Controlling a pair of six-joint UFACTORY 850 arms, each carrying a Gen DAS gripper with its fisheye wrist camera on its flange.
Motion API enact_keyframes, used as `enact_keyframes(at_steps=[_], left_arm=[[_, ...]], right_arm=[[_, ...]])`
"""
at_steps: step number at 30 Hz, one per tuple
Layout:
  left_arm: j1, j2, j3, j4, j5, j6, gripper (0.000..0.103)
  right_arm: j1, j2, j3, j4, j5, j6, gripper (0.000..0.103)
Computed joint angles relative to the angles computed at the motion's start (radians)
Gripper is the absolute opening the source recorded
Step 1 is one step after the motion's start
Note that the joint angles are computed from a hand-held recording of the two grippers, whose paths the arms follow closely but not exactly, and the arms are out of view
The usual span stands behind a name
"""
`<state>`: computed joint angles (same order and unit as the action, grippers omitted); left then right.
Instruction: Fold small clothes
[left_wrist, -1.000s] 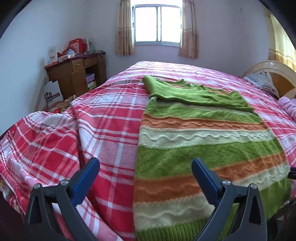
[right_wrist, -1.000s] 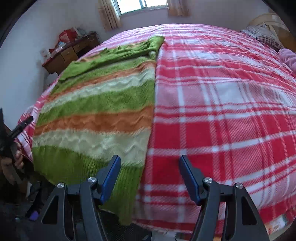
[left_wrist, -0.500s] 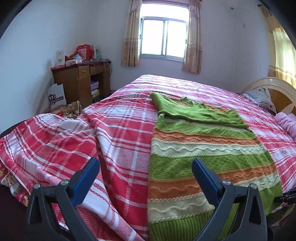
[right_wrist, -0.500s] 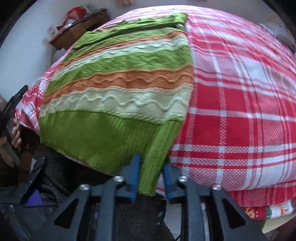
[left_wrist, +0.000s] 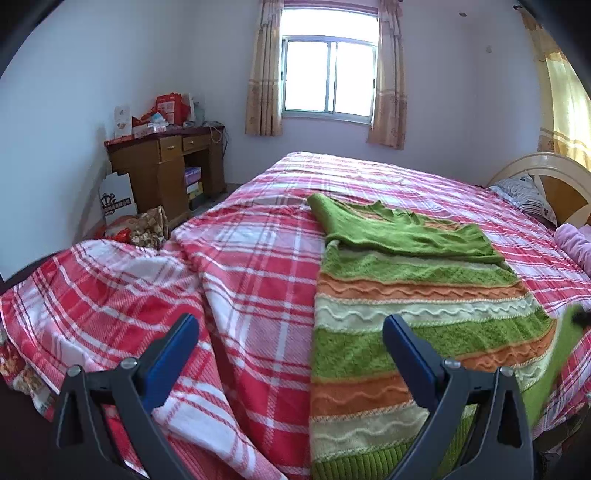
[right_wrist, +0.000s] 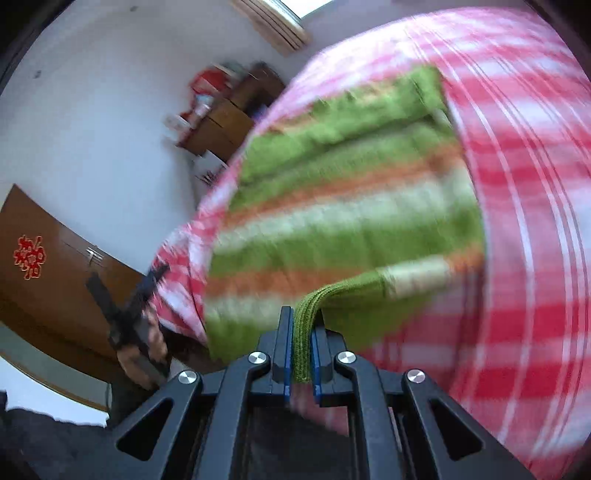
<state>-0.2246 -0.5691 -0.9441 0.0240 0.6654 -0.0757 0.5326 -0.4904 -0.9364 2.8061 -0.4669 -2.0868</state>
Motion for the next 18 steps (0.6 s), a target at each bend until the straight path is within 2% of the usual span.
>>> enact_keyframes(at_steps=[3, 6, 8, 11, 14, 18], left_arm=[[0.017, 0.012, -0.003, 0.025, -0.004, -0.013, 0.102], [0.034, 0.017, -0.011, 0.061, -0.014, -0.036, 0.102], [0.049, 0.014, -0.02, 0.131, -0.025, -0.093, 0.102], [0.066, 0.001, -0.039, 0.265, -0.046, -0.195, 0.102], [0.059, -0.022, -0.059, 0.324, -0.065, -0.209, 0.102], [0.037, -0.063, -0.107, 0.37, -0.1, -0.225, 0.102]], right_arm=[[-0.046, -0.027, -0.058, 0.016, -0.002, -0.018, 0.008], [-0.091, -0.082, -0.138, 0.112, 0.015, -0.076, 0.007], [-0.104, -0.116, -0.181, 0.214, 0.057, -0.157, 0.007], [-0.133, -0.189, -0.236, 0.236, 0.093, -0.124, 0.007], [-0.133, -0.231, -0.258, 0.237, 0.114, -0.106, 0.007], [-0.119, -0.242, -0.262, 0.312, 0.117, -0.194, 0.008]])
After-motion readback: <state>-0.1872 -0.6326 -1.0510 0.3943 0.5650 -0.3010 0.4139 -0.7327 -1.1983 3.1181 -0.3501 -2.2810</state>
